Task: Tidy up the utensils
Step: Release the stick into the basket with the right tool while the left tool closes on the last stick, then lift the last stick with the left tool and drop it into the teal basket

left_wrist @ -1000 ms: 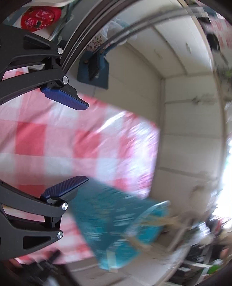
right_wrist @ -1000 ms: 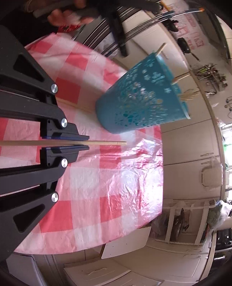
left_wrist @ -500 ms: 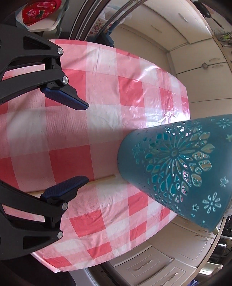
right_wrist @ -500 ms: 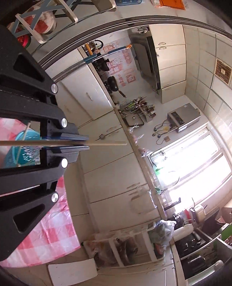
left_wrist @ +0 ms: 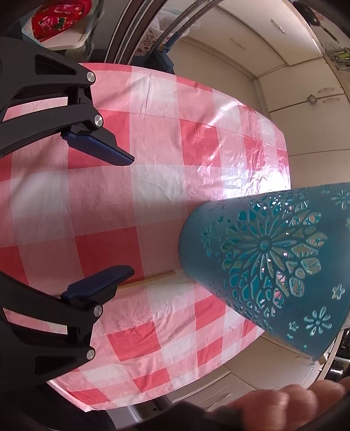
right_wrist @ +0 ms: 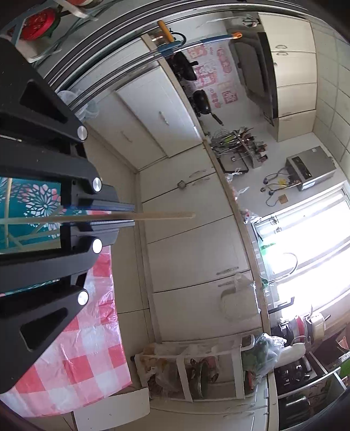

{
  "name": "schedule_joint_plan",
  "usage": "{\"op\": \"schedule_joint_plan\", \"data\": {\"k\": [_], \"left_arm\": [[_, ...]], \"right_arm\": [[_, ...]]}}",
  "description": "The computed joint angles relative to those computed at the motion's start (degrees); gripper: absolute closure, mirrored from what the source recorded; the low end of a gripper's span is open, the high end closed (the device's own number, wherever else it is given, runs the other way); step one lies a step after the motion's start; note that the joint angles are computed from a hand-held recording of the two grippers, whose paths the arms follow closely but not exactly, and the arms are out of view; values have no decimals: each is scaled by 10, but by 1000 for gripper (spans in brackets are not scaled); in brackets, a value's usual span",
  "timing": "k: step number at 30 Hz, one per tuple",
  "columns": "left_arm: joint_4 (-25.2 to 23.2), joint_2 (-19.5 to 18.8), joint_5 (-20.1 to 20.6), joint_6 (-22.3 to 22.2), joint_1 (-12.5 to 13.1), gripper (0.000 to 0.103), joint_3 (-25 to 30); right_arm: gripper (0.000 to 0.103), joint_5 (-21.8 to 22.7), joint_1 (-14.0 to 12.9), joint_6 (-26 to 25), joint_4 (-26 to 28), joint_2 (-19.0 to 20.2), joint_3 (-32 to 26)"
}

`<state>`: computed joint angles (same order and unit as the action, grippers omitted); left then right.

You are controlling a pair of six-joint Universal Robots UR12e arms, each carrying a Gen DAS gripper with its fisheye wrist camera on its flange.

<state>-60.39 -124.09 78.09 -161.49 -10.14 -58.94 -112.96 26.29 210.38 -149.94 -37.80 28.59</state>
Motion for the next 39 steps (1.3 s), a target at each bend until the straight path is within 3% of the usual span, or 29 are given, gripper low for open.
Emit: {"op": "schedule_joint_plan", "data": {"k": [3, 5, 8, 12, 17, 19, 22, 23, 25, 30, 33, 37, 39], "left_arm": [[-1, 0, 5, 7, -3, 30, -2], [2, 1, 7, 10, -5, 30, -4], [10, 2, 8, 15, -9, 30, -9], [30, 2, 18, 19, -18, 31, -14], [41, -3, 39, 0, -29, 38, -12], [46, -2, 48, -4, -33, 46, -17], [69, 6, 44, 1, -39, 80, -36], [73, 8, 50, 12, -42, 98, -39], [78, 11, 59, 29, -48, 99, -45], [17, 25, 4, 37, -33, 99, -35], [-14, 48, -72, 28, -12, 99, -30], [56, 65, -153, -15, 11, 99, -5], [117, 49, -157, -53, 12, 99, 30]], "right_arm": [[89, 12, 1, -15, -12, -32, 58], [75, 5, 4, -21, -45, -67, 122], [66, -14, 7, -13, -87, -117, 210], [65, -38, 9, 41, -123, -179, 324], [65, -34, 3, 130, -136, -213, 397], [65, -21, -2, 153, -141, -217, 408], [65, -13, -5, 160, -159, -220, 419], [65, -9, -6, 163, -166, -222, 422], [65, -1, -7, 170, -175, -224, 427], [65, 13, -10, 187, -199, -232, 446], [65, 23, -12, 200, -206, -235, 452], [65, 44, -14, 214, -213, -236, 455], [65, 51, -14, 212, -213, -235, 453]]}}
